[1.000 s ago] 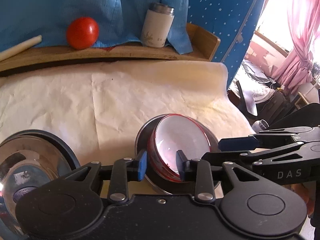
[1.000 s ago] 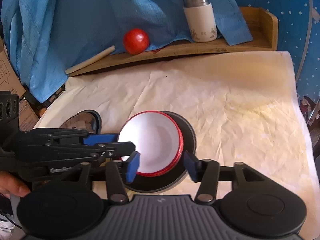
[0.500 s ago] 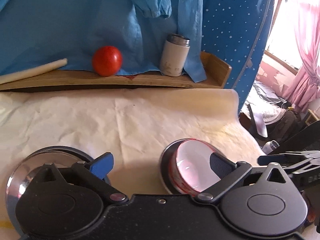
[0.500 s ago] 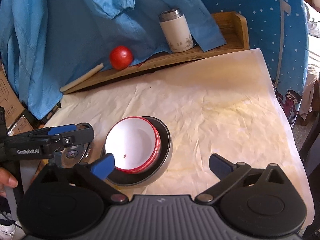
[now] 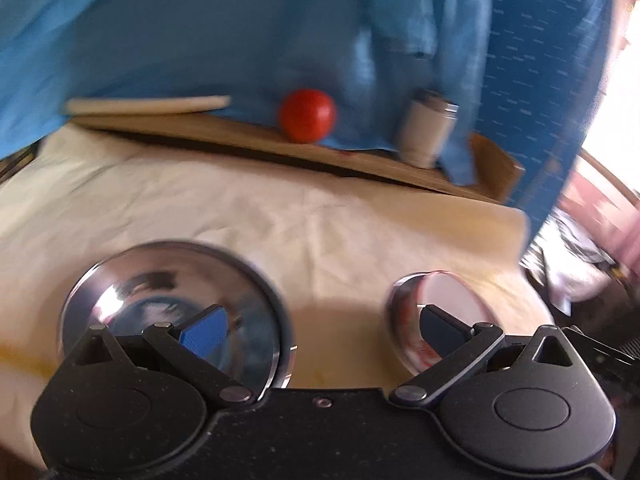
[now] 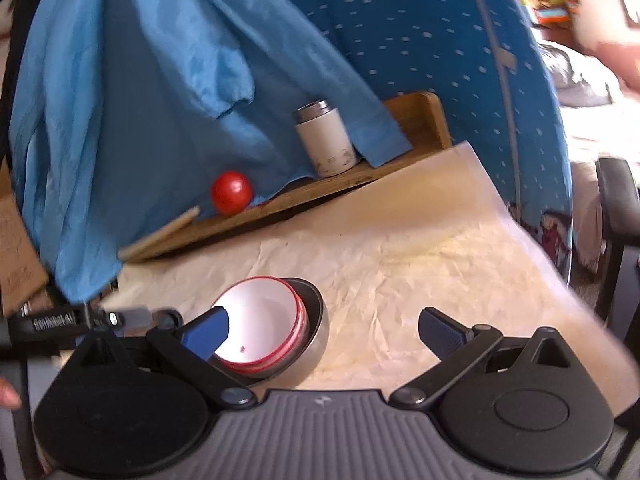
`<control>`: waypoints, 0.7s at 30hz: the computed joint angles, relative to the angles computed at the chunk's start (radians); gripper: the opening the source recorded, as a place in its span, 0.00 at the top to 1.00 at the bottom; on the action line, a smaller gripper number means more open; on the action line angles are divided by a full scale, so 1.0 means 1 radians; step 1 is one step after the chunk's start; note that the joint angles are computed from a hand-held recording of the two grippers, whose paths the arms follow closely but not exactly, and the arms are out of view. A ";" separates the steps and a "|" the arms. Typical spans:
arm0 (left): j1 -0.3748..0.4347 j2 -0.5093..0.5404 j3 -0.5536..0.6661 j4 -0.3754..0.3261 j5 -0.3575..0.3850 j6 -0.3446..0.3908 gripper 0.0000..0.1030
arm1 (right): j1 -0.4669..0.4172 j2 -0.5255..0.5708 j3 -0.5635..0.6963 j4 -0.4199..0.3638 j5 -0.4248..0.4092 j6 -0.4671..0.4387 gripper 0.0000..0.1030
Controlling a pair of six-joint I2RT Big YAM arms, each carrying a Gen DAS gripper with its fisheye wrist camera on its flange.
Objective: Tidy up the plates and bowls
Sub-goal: 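Move both grippers to the rim of the steel bowl stack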
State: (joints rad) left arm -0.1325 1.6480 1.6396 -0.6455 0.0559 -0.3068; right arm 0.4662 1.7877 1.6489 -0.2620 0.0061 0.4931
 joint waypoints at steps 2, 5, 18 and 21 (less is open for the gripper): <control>-0.008 0.000 -0.007 -0.011 -0.053 -0.051 0.01 | 0.007 0.011 -0.012 0.042 0.018 0.068 0.00; -0.024 0.020 0.030 -0.063 -0.123 -0.113 0.01 | 0.017 0.040 0.031 0.007 0.040 0.074 0.00; -0.080 -0.009 0.022 -0.134 -0.300 -0.194 0.01 | 0.015 0.083 0.178 -0.236 0.037 -0.098 0.00; -0.083 -0.006 0.026 -0.128 -0.301 -0.163 0.01 | 0.020 0.057 0.137 -0.211 0.079 -0.076 0.00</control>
State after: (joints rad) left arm -0.2152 1.6421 1.6652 -0.7733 -0.2450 -0.4700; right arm 0.4859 1.8446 1.7856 -0.4727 0.0849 0.4167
